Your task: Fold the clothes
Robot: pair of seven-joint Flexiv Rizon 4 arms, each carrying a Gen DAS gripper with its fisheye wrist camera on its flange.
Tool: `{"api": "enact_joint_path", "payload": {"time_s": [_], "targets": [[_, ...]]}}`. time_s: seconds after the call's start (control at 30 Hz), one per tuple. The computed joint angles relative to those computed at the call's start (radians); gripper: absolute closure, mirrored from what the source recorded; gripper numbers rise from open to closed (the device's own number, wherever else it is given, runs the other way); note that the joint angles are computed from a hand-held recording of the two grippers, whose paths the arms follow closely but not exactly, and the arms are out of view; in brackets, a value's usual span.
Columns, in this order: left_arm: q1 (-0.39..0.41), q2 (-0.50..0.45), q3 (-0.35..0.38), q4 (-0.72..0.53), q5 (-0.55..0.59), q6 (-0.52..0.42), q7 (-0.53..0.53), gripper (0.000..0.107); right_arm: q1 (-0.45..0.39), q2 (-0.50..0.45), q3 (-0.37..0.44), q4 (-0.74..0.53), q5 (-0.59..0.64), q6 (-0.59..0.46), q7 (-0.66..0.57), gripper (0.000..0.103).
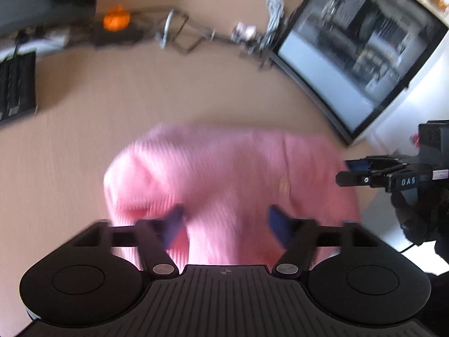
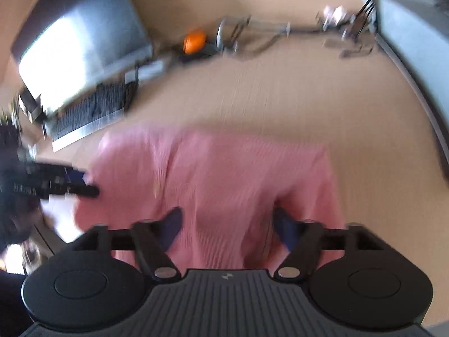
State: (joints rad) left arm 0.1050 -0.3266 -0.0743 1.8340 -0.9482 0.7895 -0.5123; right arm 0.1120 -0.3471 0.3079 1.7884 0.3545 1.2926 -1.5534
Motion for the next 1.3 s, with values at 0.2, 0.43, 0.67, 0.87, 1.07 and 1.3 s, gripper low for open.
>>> {"api": "enact_joint_path", "payload": {"time_s": [0.2, 0.43, 0.67, 0.87, 1.07, 1.3], "targets": [[0.002, -0.138, -0.032, -0.140, 0.019, -0.028, -0.160, 0.018, -0.090, -0.188, 0.056, -0.301, 0.156, -0.232, -0.064, 0.009], [-0.033, -0.250, -0.047, -0.273, 0.066, 0.255, -0.343, 0.013, 0.065, -0.334, -0.079, -0.449, -0.082, 0.040, -0.098, 0.008], [0.053, -0.145, -0.098, -0.173, 0.140, 0.241, -0.189, 0.013, 0.223, -0.282, -0.371, -0.273, -0.345, 0.183, 0.089, 0.003], [0.003, -0.210, -0.133, -0.251, 0.036, 0.310, -0.058, 0.010, 0.379, -0.307, -0.599, -0.213, -0.484, 0.320, 0.200, 0.000], [-0.102, -0.429, 0.012, -0.518, 0.368, 0.222, -0.380, 0.009, 0.384, -0.485, -0.645, -0.407, -0.607, 0.151, 0.284, 0.000], [-0.022, -0.454, -0.106, -0.512, 0.391, 0.277, -0.353, 0.004, 0.241, -0.555, -0.480, -0.512, -0.637, 0.173, 0.316, 0.000]]}}
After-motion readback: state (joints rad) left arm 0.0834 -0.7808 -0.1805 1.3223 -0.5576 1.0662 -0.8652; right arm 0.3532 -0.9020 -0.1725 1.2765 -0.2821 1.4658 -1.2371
